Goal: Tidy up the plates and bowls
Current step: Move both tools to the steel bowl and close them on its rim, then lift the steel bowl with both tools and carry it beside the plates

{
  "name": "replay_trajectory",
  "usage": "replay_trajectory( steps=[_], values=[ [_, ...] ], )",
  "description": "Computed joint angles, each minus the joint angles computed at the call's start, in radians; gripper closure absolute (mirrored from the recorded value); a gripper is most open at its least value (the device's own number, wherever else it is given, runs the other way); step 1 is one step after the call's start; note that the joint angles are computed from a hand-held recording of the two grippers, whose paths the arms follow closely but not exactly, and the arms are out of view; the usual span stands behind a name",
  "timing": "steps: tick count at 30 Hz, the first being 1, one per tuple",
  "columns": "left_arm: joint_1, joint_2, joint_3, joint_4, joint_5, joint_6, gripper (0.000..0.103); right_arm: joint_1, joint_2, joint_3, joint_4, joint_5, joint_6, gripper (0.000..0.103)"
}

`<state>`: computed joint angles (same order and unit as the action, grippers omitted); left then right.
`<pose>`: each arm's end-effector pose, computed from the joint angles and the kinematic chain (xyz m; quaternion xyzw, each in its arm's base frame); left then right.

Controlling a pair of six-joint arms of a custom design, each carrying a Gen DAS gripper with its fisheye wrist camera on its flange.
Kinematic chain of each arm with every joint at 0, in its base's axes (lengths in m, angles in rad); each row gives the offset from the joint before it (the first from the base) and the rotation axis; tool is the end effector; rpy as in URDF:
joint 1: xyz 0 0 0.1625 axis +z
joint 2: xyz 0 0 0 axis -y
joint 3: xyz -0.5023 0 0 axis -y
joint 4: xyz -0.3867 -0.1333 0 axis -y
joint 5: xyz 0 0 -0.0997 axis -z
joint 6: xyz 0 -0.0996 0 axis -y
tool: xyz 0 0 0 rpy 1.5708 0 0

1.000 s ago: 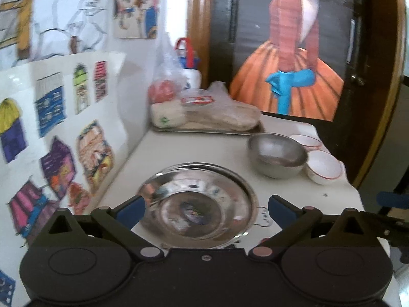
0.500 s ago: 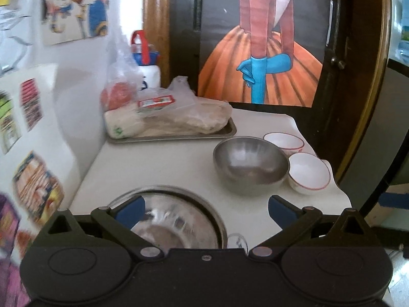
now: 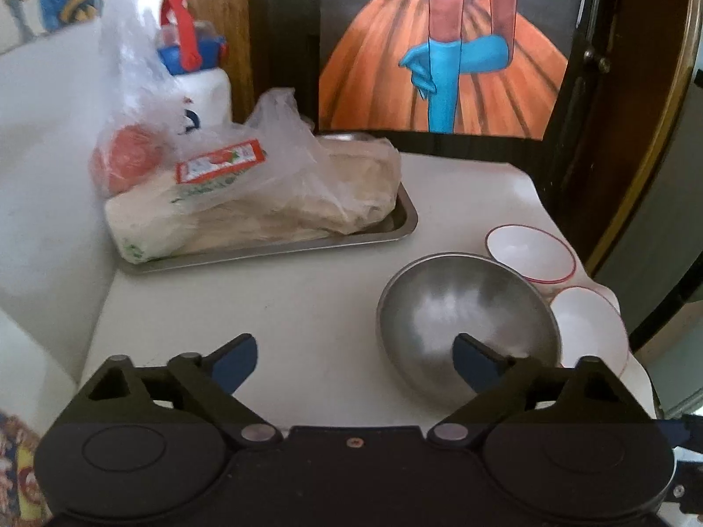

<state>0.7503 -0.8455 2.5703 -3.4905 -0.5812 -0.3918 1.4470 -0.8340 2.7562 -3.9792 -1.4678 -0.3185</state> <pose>-0.1320 -0.4191 0.1219 0.1412 0.8657 -0.3396 0.3396 0.1006 -0.3540 0.1304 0.1065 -0.9635 0.2455 0.0040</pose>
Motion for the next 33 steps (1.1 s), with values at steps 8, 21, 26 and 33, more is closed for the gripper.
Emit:
replay_trajectory(
  steps=[8, 21, 26, 33],
  values=[
    [0.053, 0.024, -0.071, -0.004, -0.042, 0.091, 0.029, 0.051, 0.102, -0.058, -0.110, -0.059, 0.189, 0.044],
    [0.104, -0.002, -0.126, 0.103, -0.120, 0.045, 0.085, 0.092, 0.197, -0.107, -0.203, -0.137, 0.329, 0.070],
    [0.113, -0.006, -0.125, 0.120, -0.132, 0.010, 0.097, 0.099, 0.207, -0.099, -0.235, -0.148, 0.338, 0.076],
    [0.072, -0.018, -0.080, 0.129, -0.116, -0.034, 0.098, 0.100, 0.190, -0.064, -0.232, -0.159, 0.323, 0.078]
  ],
)
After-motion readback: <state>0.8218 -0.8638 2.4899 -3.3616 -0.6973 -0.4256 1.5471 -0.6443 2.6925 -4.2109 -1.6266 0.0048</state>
